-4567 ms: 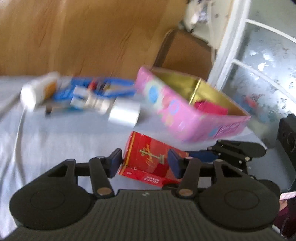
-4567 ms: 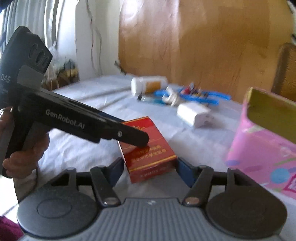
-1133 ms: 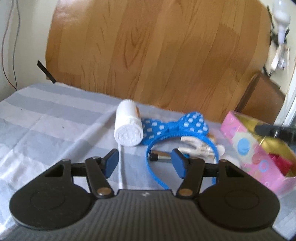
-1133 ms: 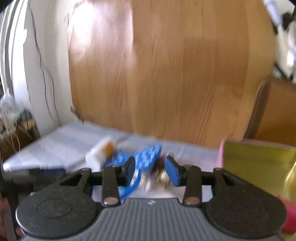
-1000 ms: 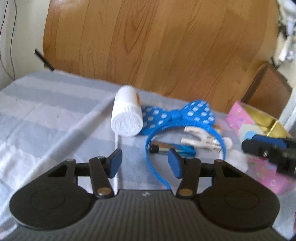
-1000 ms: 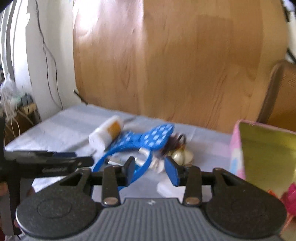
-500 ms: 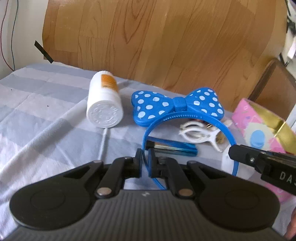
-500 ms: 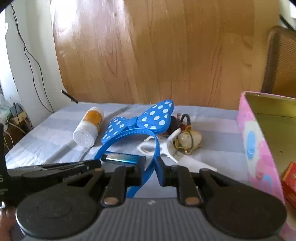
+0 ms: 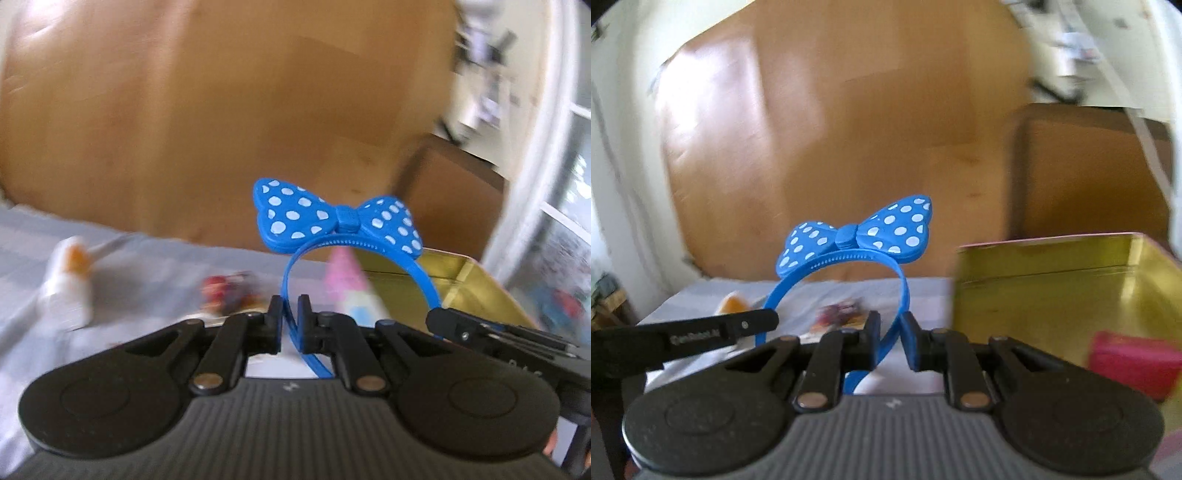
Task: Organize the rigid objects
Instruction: 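Lift the blue headband into the pink tin and release it, then grasp the white pill bottle with the right gripper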
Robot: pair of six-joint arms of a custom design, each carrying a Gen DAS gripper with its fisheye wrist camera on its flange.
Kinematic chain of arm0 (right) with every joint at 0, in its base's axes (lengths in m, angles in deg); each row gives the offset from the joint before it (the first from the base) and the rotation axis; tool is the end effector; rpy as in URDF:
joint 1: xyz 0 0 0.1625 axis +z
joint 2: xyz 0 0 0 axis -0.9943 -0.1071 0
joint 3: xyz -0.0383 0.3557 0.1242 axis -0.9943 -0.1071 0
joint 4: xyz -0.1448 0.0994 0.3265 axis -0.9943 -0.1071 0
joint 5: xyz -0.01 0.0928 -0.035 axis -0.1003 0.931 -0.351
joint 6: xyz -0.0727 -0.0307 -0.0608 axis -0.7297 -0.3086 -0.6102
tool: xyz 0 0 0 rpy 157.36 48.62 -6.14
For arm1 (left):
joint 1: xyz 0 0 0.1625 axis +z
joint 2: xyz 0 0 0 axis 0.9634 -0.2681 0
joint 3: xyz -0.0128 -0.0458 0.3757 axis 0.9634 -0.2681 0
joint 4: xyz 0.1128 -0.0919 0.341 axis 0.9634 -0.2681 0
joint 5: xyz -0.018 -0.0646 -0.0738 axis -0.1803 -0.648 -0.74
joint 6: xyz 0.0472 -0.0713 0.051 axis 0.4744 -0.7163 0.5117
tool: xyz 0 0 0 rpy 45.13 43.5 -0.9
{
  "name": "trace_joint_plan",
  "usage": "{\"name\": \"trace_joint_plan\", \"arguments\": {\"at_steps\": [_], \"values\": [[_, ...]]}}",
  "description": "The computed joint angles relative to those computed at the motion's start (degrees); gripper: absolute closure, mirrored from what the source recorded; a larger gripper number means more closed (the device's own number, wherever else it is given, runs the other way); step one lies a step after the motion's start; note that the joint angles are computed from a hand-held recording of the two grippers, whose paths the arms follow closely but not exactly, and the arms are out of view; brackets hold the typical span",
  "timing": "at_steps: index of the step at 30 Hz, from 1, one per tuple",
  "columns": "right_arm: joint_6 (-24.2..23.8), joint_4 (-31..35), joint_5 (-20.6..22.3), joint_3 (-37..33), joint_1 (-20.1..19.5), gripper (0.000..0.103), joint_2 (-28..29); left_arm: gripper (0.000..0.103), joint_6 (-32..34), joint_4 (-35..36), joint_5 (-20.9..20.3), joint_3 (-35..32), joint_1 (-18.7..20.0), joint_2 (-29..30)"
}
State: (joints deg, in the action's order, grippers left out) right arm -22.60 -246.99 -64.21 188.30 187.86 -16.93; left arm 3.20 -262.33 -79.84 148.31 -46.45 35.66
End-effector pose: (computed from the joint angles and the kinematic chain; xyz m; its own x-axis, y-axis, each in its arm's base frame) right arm 0.1961 -0.3408 0.0722 -0.7852 -0.3049 0.5390 -0.6166 0.4654 -0.6350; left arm -0.1507 -0.3284 0.1114 -0.8431 0.0905 -0.5301 0.5074 0.4607 -0.7282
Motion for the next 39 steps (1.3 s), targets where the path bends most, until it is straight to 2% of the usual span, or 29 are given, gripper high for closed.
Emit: {"name": "trace_joint_plan", "arguments": {"at_steps": [7, 9, 11, 12, 13, 14, 15, 17, 20, 23, 27, 32, 39], "values": [[-2.49, -2.07, 4.76, 5.69, -12.75, 0.090, -9.72, 0.093, 6.49, 6.44, -6.23, -16.25, 1.85, 11.09], [-3.12, -0.51, 5.60, 5.66, -15.80, 0.090, -11.93, 0.092, 7.51, 8.96, -6.52, -19.60, 2.51, 12.95], [-4.32, 2.22, 5.19, 4.11, -17.46, 0.089, -13.09, 0.088, 8.15, 11.95, -5.37, -23.35, 2.92, 15.30], [-5.02, 3.38, 4.56, 2.98, -17.58, 0.085, -13.03, 0.086, 8.61, 13.26, -5.29, -24.30, 3.21, 15.90], [-6.19, 4.09, 3.74, 1.69, -17.78, 0.075, -12.67, 0.079, 8.42, 15.20, -4.91, -25.14, 3.37, 16.17], [-6.58, 3.68, 2.40, 0.63, -17.43, 0.067, -11.71, 0.074, 7.99, 16.17, -4.24, -25.15, 3.21, 16.13], [-6.56, 2.02, 2.51, 0.28, -17.94, 0.060, -11.00, 0.074, 8.05, 15.42, -3.98, -24.68, 2.93, 16.19], [-6.05, 0.28, 5.23, 1.25, -19.61, 0.060, -11.24, 0.074, 8.60, 12.62, -4.43, -22.58, 2.39, 15.44], [-4.64, -2.94, 10.34, 4.06, -22.61, 0.060, -12.06, 0.074, 6.66, 12.86, -3.95, -20.90, 1.69, 13.85], [-4.29, -4.82, 12.88, 6.17, -23.59, 0.060, -12.69, 0.074, 4.44, 13.74, -3.40, -18.45, 1.24, 11.38], [-3.85, -5.68, 13.35, 8.07, -22.51, 0.060, -12.92, 0.074, 0.93, 15.84, -0.52, -13.94, -0.03, 8.02], [-2.96, -8.21, 14.03, 10.91, -19.03, 0.060, -11.33, 0.074, -7.83, 20.75, 2.68, -6.52, -2.01, 2.79], [-0.80, -12.72, 10.13, 10.69, -8.95, 0.061, -3.43, 0.074, -21.79, 30.49, 5.54, 3.94, -3.46, -7.24]]}}
